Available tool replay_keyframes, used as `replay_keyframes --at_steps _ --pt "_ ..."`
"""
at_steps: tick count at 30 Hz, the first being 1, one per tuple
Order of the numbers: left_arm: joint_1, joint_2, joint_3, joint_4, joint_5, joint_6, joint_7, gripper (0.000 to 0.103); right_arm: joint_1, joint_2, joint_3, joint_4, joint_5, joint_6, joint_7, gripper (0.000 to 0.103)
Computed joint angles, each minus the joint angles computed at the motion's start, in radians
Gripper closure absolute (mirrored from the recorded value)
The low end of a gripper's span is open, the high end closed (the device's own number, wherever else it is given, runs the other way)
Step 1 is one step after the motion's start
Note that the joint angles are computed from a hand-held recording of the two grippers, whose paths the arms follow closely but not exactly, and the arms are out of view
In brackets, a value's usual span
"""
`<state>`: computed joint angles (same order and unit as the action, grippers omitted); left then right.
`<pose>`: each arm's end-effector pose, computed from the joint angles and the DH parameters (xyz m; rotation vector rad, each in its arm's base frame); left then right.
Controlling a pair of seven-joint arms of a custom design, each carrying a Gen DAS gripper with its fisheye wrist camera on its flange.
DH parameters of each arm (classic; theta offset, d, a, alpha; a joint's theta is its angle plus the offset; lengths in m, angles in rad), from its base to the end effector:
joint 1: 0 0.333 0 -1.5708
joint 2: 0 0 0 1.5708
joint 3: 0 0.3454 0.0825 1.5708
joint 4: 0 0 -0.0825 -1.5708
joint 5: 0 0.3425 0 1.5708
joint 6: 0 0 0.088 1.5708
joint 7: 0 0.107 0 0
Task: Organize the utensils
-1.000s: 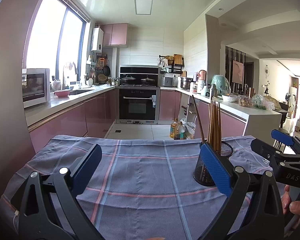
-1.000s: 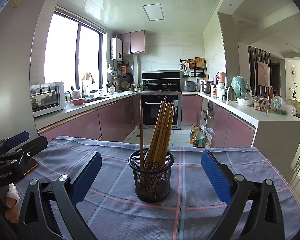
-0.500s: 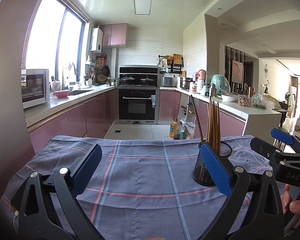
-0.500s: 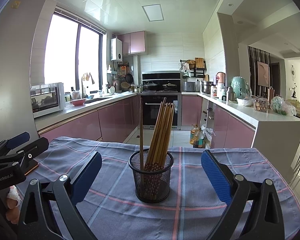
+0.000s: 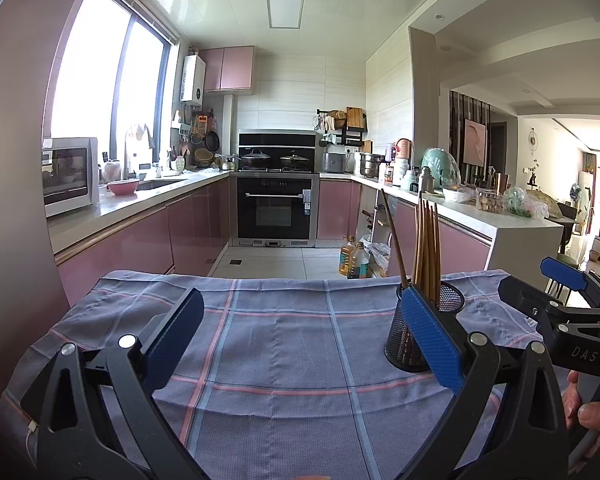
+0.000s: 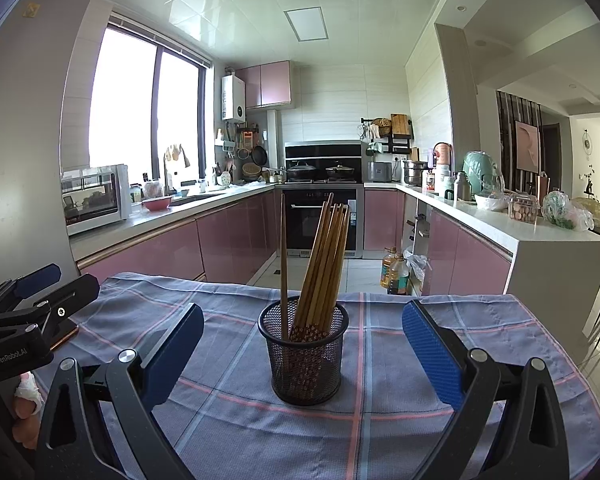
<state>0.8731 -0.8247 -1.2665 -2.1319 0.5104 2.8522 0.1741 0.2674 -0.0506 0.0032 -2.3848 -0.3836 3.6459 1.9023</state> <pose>0.3720 -0.3845 0.5745 -1.5152 1.1982 -0.9757 0.4582 0.1772 0.5558 -1.6098 1.0505 -0.7306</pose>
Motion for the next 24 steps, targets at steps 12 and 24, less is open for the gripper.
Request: replay_keyframes --at_steps 12,24 --pt "0.000 -0.001 0.000 0.000 -0.003 0.000 0.003 0.006 -0.001 0.002 -0.001 0.004 -0.008 -0.002 0.009 0.007" --pt "0.001 0.001 -0.003 0.003 -0.005 -0.005 0.006 0.006 -0.003 0.006 0.003 0.004 0.001 -0.004 0.009 0.007"
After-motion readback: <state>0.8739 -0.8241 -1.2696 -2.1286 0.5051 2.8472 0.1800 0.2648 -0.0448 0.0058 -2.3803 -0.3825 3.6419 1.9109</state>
